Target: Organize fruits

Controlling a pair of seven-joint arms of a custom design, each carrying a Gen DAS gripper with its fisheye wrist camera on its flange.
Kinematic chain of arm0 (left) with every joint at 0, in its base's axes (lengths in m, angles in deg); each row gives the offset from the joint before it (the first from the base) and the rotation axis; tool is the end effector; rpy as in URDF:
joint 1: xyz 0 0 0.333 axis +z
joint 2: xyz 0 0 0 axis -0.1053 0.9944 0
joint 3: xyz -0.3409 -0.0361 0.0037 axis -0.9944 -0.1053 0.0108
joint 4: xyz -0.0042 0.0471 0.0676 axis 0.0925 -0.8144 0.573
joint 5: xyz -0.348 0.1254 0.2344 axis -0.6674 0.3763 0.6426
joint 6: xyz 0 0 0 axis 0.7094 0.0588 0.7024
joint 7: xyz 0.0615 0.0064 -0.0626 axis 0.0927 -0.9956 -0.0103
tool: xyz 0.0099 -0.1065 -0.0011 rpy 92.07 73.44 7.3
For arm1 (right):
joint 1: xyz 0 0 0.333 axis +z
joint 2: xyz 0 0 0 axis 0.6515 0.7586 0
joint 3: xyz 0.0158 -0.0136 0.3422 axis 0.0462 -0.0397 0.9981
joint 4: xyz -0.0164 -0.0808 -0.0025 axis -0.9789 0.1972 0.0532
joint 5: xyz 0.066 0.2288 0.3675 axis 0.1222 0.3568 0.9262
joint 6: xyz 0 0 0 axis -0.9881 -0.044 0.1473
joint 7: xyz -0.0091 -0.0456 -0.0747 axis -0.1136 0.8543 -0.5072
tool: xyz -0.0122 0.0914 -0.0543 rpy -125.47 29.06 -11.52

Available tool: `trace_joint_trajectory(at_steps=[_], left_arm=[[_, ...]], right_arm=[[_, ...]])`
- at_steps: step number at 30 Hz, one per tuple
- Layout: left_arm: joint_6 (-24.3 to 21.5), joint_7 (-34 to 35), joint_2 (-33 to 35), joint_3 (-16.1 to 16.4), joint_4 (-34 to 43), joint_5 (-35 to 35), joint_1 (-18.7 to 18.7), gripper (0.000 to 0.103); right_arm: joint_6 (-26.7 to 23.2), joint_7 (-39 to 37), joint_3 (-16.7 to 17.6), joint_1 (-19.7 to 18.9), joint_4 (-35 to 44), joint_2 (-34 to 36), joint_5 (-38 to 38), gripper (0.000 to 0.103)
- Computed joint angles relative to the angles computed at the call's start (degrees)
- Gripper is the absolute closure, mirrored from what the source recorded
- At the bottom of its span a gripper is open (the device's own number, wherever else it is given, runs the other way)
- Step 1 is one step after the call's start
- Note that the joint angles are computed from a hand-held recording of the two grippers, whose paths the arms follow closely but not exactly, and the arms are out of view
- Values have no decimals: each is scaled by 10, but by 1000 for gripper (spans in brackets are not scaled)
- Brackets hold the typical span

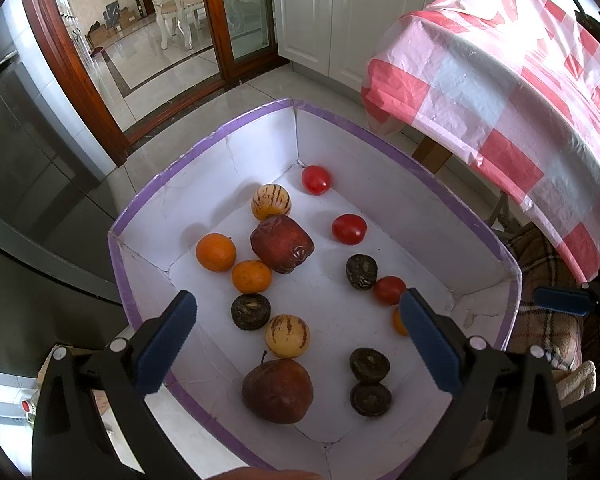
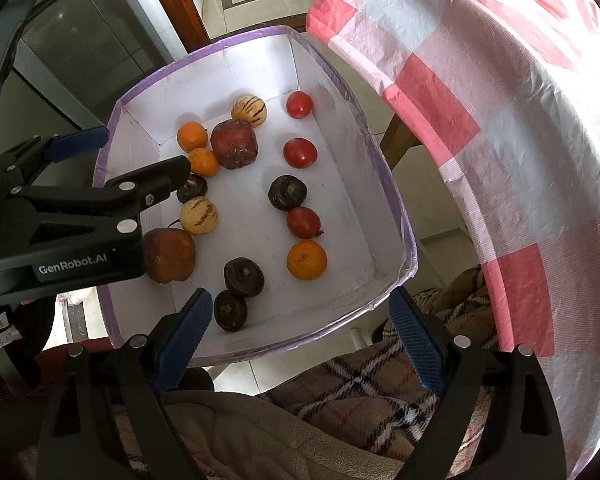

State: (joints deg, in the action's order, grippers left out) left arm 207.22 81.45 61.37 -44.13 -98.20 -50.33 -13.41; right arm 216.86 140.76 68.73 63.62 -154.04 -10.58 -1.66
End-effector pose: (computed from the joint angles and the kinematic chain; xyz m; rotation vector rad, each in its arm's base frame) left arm 0.4264 -0.1295 0.4548 -2.1019 1.7623 -0.3783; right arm 0.4751 0.2880 0.4330 -2.5547 1.2705 -0.0251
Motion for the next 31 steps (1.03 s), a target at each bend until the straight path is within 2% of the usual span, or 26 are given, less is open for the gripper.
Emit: trace_joint_trajectory(at_steps=[19, 31], left_arm=[[3, -3, 7, 1, -1, -3, -2, 2], [-12, 8, 1, 5, 7, -1, 3, 2]], right_arm=[[1, -1, 0, 0, -4, -1, -1, 16], [7, -9, -1, 1, -9, -9, 4, 16]])
